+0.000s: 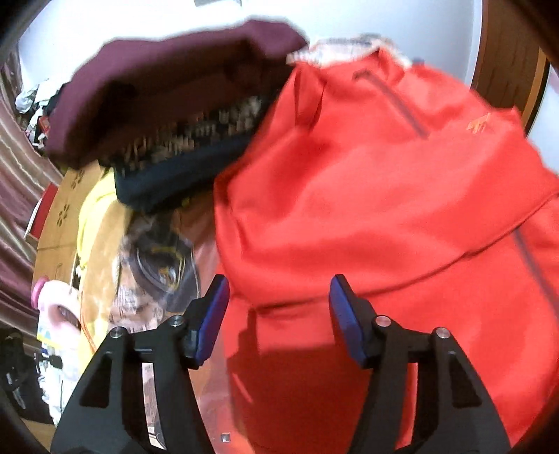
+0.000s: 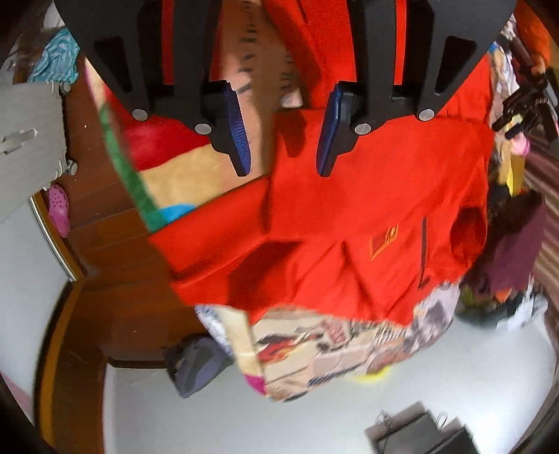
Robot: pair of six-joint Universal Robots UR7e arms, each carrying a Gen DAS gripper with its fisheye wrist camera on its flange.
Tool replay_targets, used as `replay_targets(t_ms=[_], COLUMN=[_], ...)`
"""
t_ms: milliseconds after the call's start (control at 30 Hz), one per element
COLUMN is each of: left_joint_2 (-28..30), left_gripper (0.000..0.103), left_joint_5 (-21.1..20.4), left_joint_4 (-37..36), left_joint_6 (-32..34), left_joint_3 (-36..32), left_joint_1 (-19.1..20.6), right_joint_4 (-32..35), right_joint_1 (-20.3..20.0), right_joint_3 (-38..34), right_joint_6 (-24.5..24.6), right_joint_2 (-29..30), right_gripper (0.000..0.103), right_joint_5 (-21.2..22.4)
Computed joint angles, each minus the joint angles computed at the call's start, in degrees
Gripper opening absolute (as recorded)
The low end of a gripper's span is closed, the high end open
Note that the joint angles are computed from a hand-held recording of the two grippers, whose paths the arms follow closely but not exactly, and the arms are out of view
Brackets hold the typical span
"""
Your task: Fold large clothes
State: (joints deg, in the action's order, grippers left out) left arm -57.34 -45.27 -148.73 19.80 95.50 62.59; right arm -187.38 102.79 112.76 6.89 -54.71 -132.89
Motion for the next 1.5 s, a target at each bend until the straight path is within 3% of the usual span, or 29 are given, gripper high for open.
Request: replay_targets(t_ms=[267, 667, 900, 1000, 1067, 1133, 1267, 1433, 1500], left_joint_2=[3.59, 13.06, 15.78, 16.00, 16.02, 16.06, 16.34, 15.74, 15.28], left_gripper=[0.067, 0.067, 0.068, 0.071, 0.073, 0.074, 0.075, 0.075, 0.075], left_joint_5=[-3.24, -6.70, -6.31, -6.72, -6.72, -6.76, -5.96, -4.50, -4.03], left_joint_4=[-5.68, 3.69, 4.97, 4.41, 4.01, 3.22, 1.86, 2.44, 2.95], left_joint_6=[2.81, -6.08, -7.96, -8.58, -8.90, -8.74, -8.23, -8.52, -8.47], left_joint_3=[-4.68, -12.64, -13.73, -14.01, -14.01, -13.80, -13.46, -12.87, -12.62], left_joint_1=[-3.29, -2.44, -0.80, -0.35, -0.23, -0.06, -0.20, -0.66, -0.94], right_joint_4=[-5.59, 2.97, 5.76, 6.15, 6.50, 7.20, 6.75, -2.31, -6.19], right_joint_1=[-1.86, -11.88, -15.41, -16.18, -16.22, -16.41, -16.67, -9.94, -7.27], right_joint_3=[1.58, 0.57, -3.63, -5.48, -7.06, -8.45, -7.88, -5.93, -5.20], right_joint_6=[1.46, 10.81, 11.53, 11.86, 12.94, 14.54, 16.84, 6.52, 2.01], right_joint_2=[-3.40, -4.42, -2.68, -2.03, -1.40, -0.99, -2.35, -2.94, -3.56], right_gripper=[0.044, 0.044, 0.044, 0.042, 0.031, 0.014, 0.005, 0.005, 0.005], right_joint_5=[-1.75, 12.88, 16.17, 15.36, 13.15, 11.17, 11.09, 0.44, -0.97])
